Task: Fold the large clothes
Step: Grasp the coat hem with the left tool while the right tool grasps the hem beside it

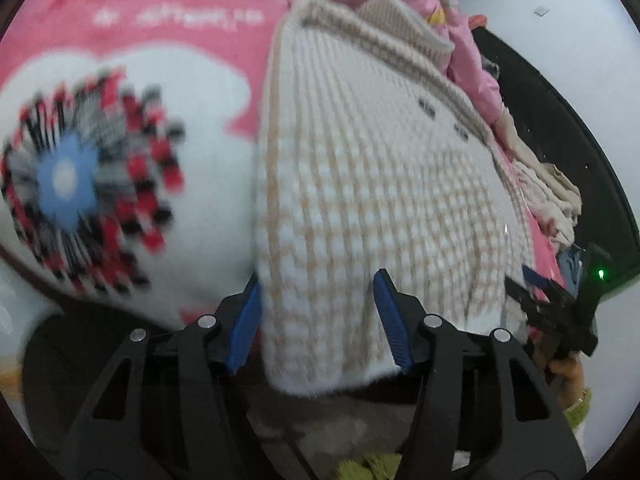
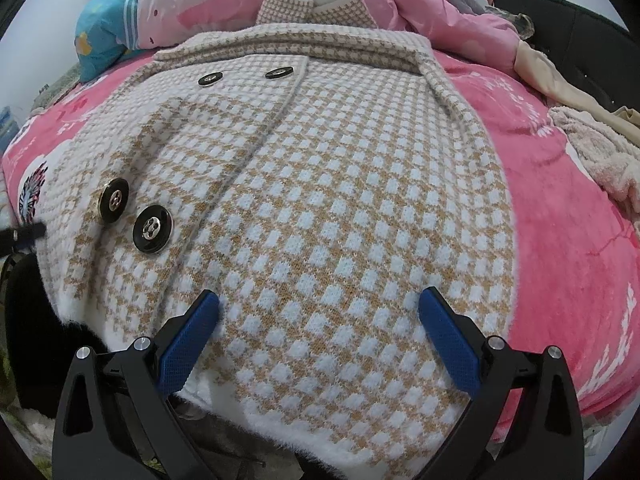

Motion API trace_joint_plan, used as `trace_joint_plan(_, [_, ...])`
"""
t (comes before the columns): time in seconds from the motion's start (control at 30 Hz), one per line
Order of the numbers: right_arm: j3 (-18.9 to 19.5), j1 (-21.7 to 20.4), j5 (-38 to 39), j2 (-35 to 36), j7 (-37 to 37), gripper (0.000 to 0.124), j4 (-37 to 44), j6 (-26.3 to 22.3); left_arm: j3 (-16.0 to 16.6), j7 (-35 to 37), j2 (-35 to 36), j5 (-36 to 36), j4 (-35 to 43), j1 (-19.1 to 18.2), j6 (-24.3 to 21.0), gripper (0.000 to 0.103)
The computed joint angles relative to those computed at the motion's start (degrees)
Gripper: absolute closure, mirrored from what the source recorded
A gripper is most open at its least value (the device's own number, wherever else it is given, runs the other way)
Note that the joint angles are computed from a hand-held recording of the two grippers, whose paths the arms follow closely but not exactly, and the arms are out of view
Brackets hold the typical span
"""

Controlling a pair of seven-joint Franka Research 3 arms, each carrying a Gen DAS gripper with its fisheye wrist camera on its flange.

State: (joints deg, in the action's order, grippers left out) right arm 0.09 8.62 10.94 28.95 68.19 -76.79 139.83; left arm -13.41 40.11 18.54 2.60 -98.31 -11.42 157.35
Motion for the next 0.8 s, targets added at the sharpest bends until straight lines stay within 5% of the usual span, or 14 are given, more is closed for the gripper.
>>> trace_joint_plan(0.07, [0.2, -0.2, 0.3, 0.0, -0.3, 0.027, 0.0, 0.1, -1.7, 1.5, 0.6, -3.1, -0.5, 1.0, 0.2, 0.052])
trace_joint_plan(0.33, [2.0, -3.7, 7.2, -4.2, -5.4, 0.027, -4.3, 1.8, -0.5, -0.6, 1.4, -0.7, 1.9, -0.8, -2.3, 0.06])
trace_joint_plan(0.5, [-0.1, -5.8, 10.1, -7.1, -2.1, 0.027, -7.2, 3.0, -0.3, -0.5, 0.8, -0.3, 1.1, -0.8, -2.5, 0.066])
trace_joint_plan(0.8, [2.7, -11.8, 22.4, -2.6, -2.4, 0.052, -1.9, -5.2, 1.3, -2.1, 1.3, 5.0, 3.9, -2.7, -6.9, 0.07])
